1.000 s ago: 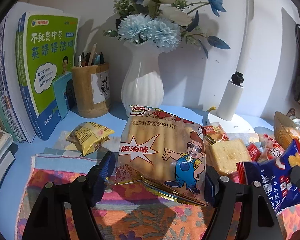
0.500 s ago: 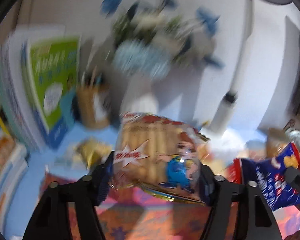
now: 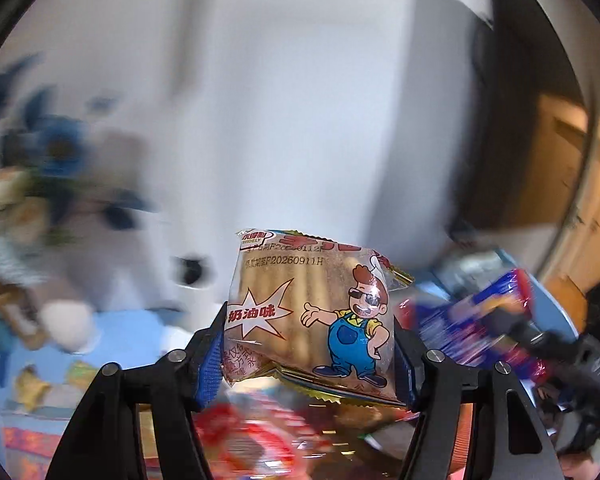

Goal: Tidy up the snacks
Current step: 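Carry both bags over the amber bowl and open both tools to drop them, then move both tools back over the remaining snack pile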

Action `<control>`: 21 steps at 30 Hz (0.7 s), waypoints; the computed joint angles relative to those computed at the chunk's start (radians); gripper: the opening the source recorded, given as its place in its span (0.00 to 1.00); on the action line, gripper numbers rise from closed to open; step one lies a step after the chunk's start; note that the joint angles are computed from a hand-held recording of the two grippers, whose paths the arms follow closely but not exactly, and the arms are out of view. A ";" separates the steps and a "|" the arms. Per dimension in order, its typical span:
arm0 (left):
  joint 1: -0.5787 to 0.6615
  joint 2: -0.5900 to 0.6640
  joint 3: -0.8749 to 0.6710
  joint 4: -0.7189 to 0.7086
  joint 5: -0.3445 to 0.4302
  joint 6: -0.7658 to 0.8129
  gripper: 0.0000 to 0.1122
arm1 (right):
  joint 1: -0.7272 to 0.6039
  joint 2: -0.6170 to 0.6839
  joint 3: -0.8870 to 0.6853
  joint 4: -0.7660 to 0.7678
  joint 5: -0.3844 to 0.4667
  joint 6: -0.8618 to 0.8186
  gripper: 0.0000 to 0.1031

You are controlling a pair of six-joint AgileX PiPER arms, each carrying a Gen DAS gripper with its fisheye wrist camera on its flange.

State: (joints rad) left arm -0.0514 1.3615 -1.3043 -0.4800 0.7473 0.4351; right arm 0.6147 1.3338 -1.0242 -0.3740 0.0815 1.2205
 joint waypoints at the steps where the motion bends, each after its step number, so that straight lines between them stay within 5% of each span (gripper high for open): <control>1: -0.049 0.028 -0.013 0.045 0.012 -0.027 0.68 | -0.004 0.011 -0.019 0.086 0.091 -0.078 0.60; 2: -0.105 0.059 -0.024 0.114 0.018 -0.075 0.72 | -0.012 0.023 -0.036 0.132 0.191 -0.125 0.84; 4: -0.177 0.087 -0.019 0.235 -0.008 -0.159 0.82 | -0.019 0.008 -0.047 0.105 0.348 -0.110 0.85; 8: -0.189 0.109 -0.010 0.327 -0.038 -0.216 0.82 | 0.036 -0.063 -0.017 -0.135 0.433 0.104 0.85; 17: 0.077 0.093 -0.005 0.149 -0.004 0.004 0.83 | 0.215 0.036 -0.165 -0.342 0.491 0.270 0.90; 21: 0.266 0.104 -0.007 0.026 0.031 0.168 0.84 | 0.261 0.197 -0.347 -0.240 0.454 0.134 0.99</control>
State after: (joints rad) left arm 0.2151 1.4656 -1.3115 -0.4538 0.7782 0.6029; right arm 0.8762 1.5306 -1.3709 -0.6144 0.5351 1.3549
